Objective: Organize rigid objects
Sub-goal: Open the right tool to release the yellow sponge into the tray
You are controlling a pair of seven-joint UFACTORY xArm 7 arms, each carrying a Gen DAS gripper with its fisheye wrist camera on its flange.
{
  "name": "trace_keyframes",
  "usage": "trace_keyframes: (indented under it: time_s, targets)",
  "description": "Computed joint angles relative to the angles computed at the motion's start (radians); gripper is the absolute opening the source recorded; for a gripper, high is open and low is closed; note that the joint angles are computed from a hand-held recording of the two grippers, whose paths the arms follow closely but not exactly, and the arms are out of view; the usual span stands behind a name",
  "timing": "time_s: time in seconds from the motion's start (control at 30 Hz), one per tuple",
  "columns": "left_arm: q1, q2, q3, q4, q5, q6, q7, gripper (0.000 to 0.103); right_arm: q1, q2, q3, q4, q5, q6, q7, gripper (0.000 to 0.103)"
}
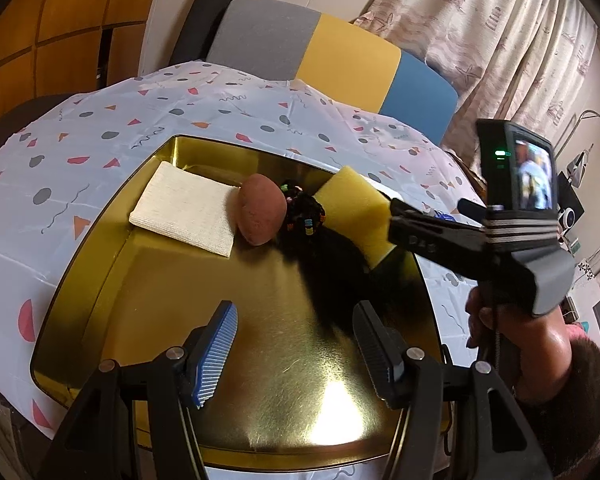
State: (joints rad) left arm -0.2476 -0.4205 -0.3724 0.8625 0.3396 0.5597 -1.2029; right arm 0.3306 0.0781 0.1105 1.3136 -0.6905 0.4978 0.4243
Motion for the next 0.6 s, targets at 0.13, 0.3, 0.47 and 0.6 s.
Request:
trace_keyframes:
  time_s: [0.13, 0.3, 0.47, 0.6]
  targets:
    - [0.001, -0.004, 0.001, -0.001, 0.001, 0.002, -0.001, 0.061, 0.004, 0.026, 0.005, 0.031, 0.048, 0.030, -0.085, 0.093]
    - [-0.002, -0.001, 0.002, 0.000, -0.003, 0.002, -0.002, 0.061, 0.014, 0.028, -0.003, 0.031, 0.079, 0.016, -0.137, 0.094]
    - [-0.001, -0.005, -0.002, 0.004, 0.003, 0.010, -0.002, 0.061, 0.015, 0.041, -0.024, 0.060, 0.000, -0.028, -0.001, 0.095]
    - [-0.002, -0.009, 0.001, -0.003, -0.002, 0.010, -0.005, 0.061, 0.034, 0.091, -0.032, 0.114, -0.045, 0.058, -0.005, 0.094]
